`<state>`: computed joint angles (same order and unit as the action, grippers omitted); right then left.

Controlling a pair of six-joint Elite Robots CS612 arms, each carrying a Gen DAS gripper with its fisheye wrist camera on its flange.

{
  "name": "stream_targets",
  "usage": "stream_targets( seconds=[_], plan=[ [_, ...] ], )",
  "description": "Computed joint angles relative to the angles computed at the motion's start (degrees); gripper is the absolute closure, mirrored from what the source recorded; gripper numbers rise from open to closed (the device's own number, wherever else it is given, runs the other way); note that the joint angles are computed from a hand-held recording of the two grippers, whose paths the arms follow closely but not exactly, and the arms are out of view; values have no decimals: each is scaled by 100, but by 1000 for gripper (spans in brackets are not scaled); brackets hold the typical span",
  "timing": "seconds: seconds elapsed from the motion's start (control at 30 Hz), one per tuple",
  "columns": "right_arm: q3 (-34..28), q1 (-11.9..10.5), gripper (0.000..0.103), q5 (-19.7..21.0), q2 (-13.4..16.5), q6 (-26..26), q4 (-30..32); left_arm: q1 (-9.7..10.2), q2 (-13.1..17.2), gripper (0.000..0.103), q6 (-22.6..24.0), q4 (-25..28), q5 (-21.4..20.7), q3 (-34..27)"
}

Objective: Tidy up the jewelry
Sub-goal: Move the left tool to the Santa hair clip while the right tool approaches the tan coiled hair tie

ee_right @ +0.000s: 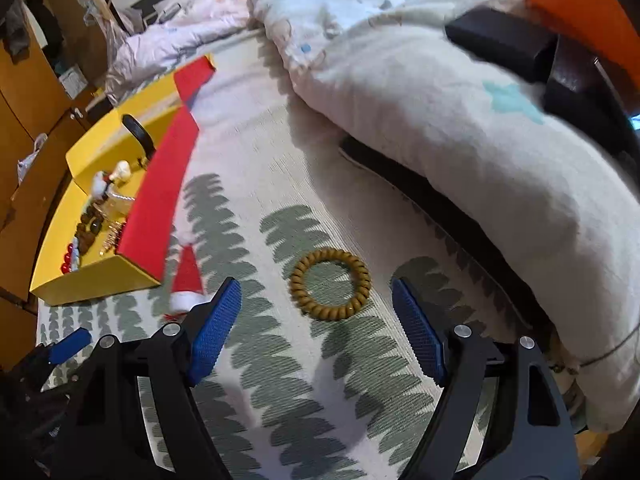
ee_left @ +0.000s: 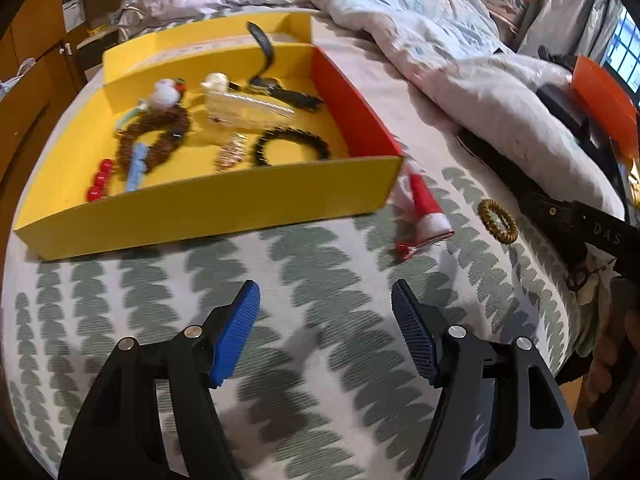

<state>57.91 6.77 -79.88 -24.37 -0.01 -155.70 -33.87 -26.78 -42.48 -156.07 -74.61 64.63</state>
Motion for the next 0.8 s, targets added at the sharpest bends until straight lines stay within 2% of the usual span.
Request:
stream_targets(
  seconds=[0.17,0.47,0.6,0.8],
  plan=[
    [-179,33,23,-326,108,-46,120,-85,236,35,98,271,188,-437],
    [-543,4,23,-244,291,-7,653,-169,655,35,227,798,504,-1290],
    [-635,11,23,-289,338,-21,768,-226,836,35,108,1303,954,-1696],
    [-834,54,23,-449,436,-81,1007,-219,1032,35,59,1515,838,-2059]
  ],
)
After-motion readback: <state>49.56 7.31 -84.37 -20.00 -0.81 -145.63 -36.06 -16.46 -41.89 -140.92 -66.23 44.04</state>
